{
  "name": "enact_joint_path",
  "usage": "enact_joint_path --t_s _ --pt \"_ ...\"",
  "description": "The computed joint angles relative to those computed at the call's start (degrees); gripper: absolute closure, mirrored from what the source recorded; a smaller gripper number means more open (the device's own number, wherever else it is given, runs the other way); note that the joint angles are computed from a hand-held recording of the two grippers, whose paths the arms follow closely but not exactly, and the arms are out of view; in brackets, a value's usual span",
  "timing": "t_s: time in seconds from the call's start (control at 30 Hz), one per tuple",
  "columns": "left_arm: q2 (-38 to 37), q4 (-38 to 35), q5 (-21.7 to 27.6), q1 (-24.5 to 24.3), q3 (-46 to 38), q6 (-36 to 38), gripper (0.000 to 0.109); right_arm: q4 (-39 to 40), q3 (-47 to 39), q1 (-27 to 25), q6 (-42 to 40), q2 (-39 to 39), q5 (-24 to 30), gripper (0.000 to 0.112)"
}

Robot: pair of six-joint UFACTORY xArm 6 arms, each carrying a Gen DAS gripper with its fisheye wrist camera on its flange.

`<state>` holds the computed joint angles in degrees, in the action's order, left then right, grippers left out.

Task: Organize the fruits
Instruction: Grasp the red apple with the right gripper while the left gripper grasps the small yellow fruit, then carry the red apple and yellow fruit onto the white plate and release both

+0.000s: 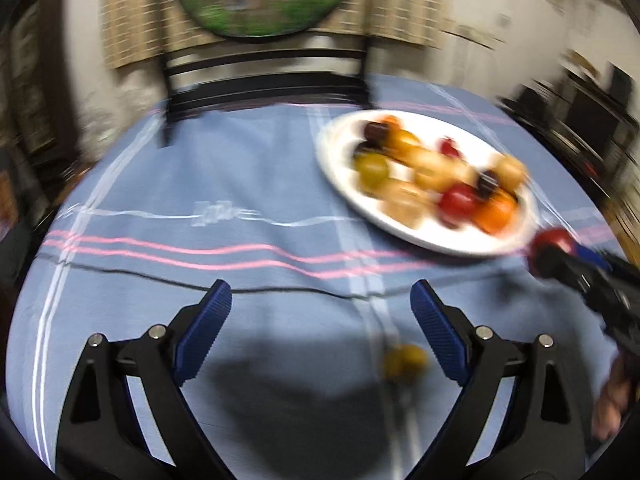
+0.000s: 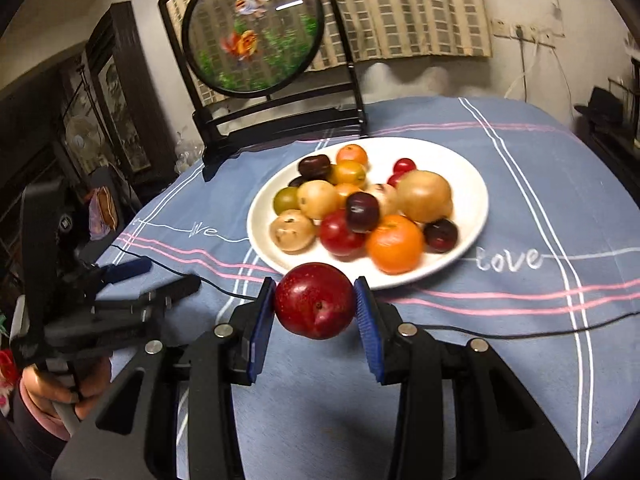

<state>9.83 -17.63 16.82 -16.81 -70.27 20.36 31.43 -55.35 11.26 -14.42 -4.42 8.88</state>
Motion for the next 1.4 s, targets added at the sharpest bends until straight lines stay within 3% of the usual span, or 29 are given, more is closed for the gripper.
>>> enact_joint_path --t_s 0.1,0.2,0.27,0.37,0.4,0.43,0.5,0.73,1.03,1.4 --pt "-2.32 -2.79 -1.86 -2.19 3.62 8.04 0.017 4.15 1.03 -0.41 -3.31 -1.3 0.16 0.072" --pt "-3.98 -5.21 -4.02 -4.08 6.55 14.47 0.018 3.39 0.99 -0.38 -2.51 -0.95 -0.24 0.072" --pt "-3.86 -4.61 -3.86 -4.47 6.78 15.07 0.023 4.26 0.4 -0.47 -3.26 -0.54 1.21 0.072" --pt "-2.17 0.52 0.78 -3.56 4.55 10.03 0.035 6.53 -0.51 -0.82 -4.93 -0.04 3.56 0.072" --pt "-1.13 2.3 3.8 -2.89 2.84 7.71 0.043 6.46 -0.46 -0.82 -4.83 -0.1 3.77 0.072" --pt "-0.05 2.07 7.26 -2.24 0.94 6.72 0.051 6.52 -0.5 -0.88 -4.83 -0.17 4.09 0.072" --pt "0.71 0.7 10.09 -1.54 -0.45 6.68 0.056 6.57 -0.59 -0.92 -4.88 -0.2 4.45 0.072" --pt "-0.07 1.53 8.2 -2.14 1.31 7.38 0.056 4.29 -0.57 -1.13 -2.6 0.01 5.04 0.072" --pt "-0.64 7.98 6.29 -2.65 3.04 3.21 0.056 -0.24 -0.27 -1.57 1.5 0.42 4.48 0.072" --pt "-1.45 3.2 8.16 -2.71 3.44 6.62 0.077 -7.95 0.42 -2.3 8.29 0.74 3.2 0.072"
